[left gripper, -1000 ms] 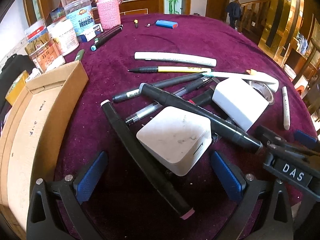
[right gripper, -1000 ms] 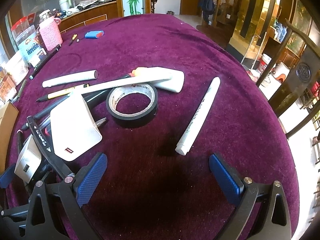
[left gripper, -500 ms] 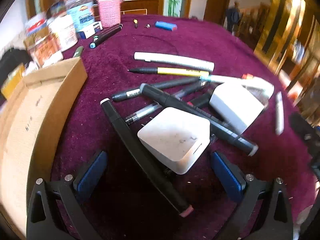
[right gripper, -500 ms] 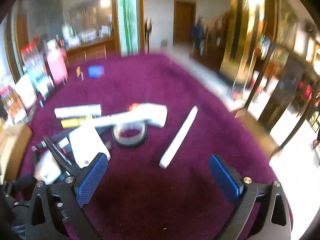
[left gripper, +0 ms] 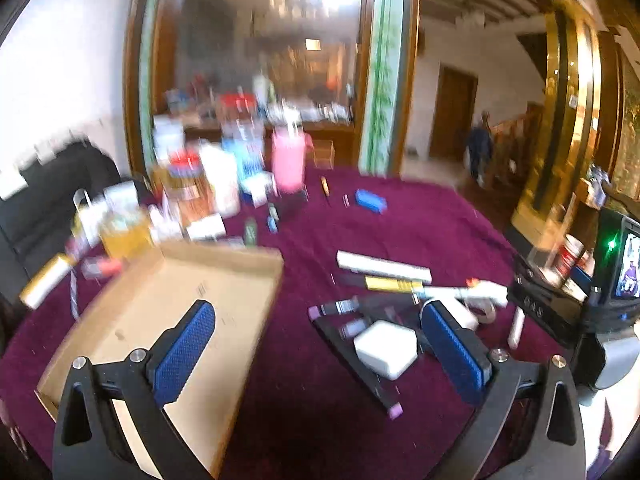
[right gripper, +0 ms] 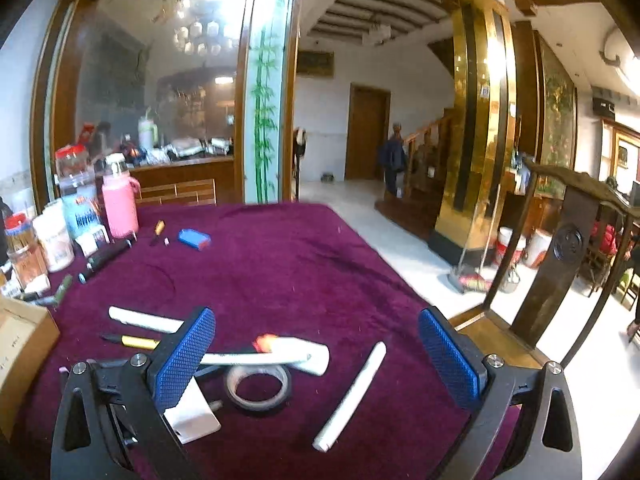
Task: Organize rigid objects
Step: 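Move the left tool over the thick black marker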
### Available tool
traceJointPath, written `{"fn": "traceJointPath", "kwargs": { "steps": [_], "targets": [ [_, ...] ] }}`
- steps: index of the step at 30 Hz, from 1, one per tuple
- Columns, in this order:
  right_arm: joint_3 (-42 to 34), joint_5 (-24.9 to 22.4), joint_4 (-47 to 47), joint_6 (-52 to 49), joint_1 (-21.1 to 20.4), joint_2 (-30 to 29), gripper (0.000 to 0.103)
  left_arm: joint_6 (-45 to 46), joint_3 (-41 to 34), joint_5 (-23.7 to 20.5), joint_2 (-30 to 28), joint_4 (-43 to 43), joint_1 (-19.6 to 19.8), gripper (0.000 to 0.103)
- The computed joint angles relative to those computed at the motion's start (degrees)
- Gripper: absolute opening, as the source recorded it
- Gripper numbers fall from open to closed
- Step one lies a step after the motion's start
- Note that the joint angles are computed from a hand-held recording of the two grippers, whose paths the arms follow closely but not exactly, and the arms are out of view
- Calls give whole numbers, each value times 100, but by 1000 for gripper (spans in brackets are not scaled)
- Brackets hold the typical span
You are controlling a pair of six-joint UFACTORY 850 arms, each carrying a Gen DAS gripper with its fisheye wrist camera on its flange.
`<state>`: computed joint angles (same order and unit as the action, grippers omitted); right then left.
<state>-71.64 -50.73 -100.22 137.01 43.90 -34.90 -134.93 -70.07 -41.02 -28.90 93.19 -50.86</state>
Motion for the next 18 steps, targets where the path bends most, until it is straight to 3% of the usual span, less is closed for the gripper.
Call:
{"fn": "traceJointPath", "kwargs": {
  "steps": [3,8,10,14,16,18],
  "targets": [
    [161,7,-95,217,15,102,102,-534,107,119,-8,428,-12,103],
    [-65,291,201,-318,15,-47,102,-343,-32,231,-161,611,-79,103],
    [-78,17,150,-310,79,-78,102,-310,-73,162,-199,566,-95,103],
    [50,-1156,-106,130,320,-136,102,-157,-177,109,-282,235,-63,103],
    [55,-869,-110,102,256,-94,102,122,-222,466,-295,-82,65,103],
    [97,-205,-200,221,107,-8,102,212,-183,1075,-242,-338,261,103]
  ]
}}
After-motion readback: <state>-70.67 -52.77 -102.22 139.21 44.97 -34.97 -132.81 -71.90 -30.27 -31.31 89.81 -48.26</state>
